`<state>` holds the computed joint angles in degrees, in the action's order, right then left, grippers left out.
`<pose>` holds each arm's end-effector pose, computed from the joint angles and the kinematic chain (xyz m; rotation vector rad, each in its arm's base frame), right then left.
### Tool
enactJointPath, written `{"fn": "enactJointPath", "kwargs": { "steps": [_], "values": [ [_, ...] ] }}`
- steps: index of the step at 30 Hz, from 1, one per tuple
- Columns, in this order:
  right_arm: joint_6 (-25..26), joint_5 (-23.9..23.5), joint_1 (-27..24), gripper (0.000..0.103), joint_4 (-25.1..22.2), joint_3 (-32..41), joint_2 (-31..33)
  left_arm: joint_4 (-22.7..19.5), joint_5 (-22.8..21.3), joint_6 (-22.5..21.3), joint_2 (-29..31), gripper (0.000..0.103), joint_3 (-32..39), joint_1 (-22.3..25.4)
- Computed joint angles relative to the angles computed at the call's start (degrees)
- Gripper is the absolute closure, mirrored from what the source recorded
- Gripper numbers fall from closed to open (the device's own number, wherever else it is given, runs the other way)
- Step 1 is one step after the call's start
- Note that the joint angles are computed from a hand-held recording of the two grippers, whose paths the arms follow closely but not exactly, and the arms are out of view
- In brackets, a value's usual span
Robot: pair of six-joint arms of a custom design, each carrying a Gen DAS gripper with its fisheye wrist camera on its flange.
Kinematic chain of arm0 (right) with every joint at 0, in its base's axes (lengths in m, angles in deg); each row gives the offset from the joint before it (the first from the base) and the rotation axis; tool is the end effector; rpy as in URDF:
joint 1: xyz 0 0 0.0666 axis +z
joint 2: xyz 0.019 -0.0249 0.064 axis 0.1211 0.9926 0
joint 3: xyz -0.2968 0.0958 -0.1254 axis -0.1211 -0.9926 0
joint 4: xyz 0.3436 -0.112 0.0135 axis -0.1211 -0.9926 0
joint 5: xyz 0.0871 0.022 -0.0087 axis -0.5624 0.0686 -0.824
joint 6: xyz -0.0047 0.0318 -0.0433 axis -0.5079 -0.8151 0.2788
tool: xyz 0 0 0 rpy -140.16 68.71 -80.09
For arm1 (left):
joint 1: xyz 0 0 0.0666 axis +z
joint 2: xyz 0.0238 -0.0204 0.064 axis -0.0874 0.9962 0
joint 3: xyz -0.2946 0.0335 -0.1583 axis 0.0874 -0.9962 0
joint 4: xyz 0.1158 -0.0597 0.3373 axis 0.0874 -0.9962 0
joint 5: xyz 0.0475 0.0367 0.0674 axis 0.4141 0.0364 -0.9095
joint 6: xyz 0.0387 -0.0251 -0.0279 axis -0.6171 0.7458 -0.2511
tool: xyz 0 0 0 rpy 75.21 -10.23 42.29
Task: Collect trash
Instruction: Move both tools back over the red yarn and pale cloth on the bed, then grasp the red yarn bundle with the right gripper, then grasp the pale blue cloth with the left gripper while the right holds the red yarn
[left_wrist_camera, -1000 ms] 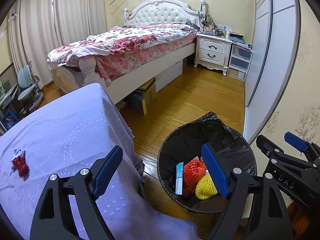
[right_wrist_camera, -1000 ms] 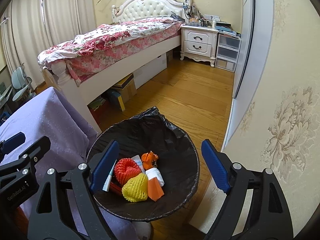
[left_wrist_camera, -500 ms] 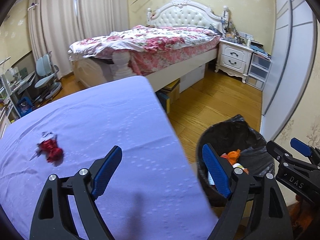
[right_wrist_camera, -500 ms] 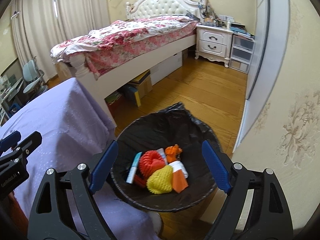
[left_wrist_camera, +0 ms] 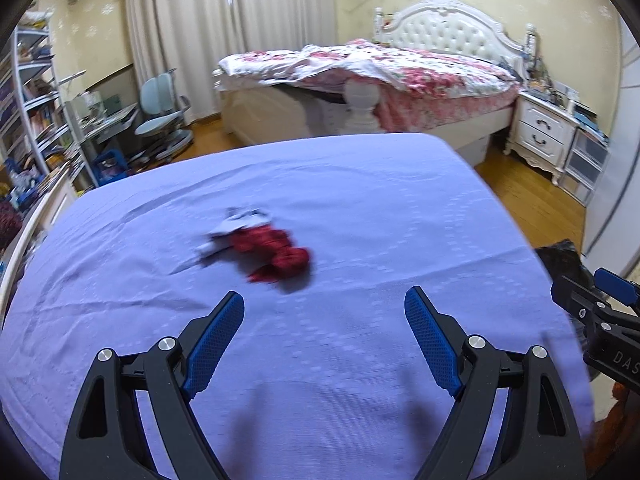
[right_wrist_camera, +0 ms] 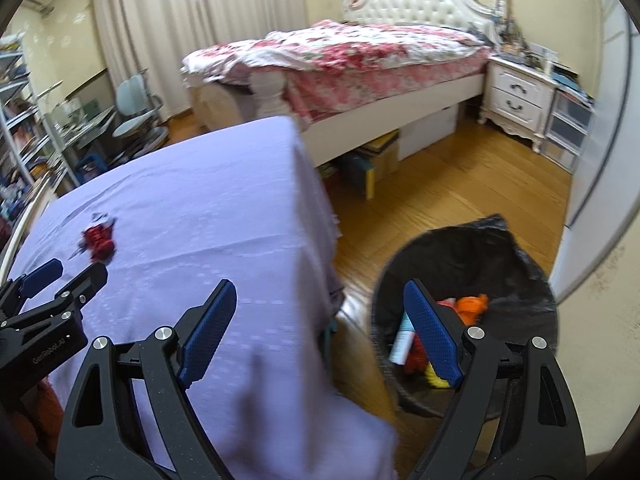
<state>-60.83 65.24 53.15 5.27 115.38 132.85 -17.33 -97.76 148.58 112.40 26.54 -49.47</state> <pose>0.3869 0.3985 0.2670 -0.5946 2.3489 0.4103 0.2671 -0.2276 0.2768 -0.5777 2.2930 0.3475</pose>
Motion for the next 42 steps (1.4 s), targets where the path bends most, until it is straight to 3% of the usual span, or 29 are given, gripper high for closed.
{"fn": "enactJointPath", "kwargs": {
  "steps": [10,17,27,30,34,42],
  "values": [
    [1.55,-2.24,6.9,0.019,-6.07,12.32,8.69,-8.06,1.44,8.91,-10.3,0.021,-9.54,3.24],
    [3.85,-2.71,10.69,0.019,-11.78,23.12,15.92,-10.63,2.71,11.3,-17.49,0.021,-14.57,5.83],
    [5.07,-1.11,14.4,0.029,-19.8,43.13,28.64,-7.55,4.88,6.97,-22.56,0.021,-17.56,10.38],
    [5.55,0.11,15.08,0.042,-22.27,48.54,31.8,-6.19,5.41,4.97,-22.64,0.021,-17.68,11.59],
    [6.78,0.68,15.1,0.066,-22.54,49.07,32.05,-4.32,5.86,2.28,-22.04,0.021,-17.39,12.82],
    [5.46,2.38,12.88,0.069,-20.21,43.88,29.05,0.93,6.65,-4.16,-19.4,0.021,-16.32,14.64]
  ]
}}
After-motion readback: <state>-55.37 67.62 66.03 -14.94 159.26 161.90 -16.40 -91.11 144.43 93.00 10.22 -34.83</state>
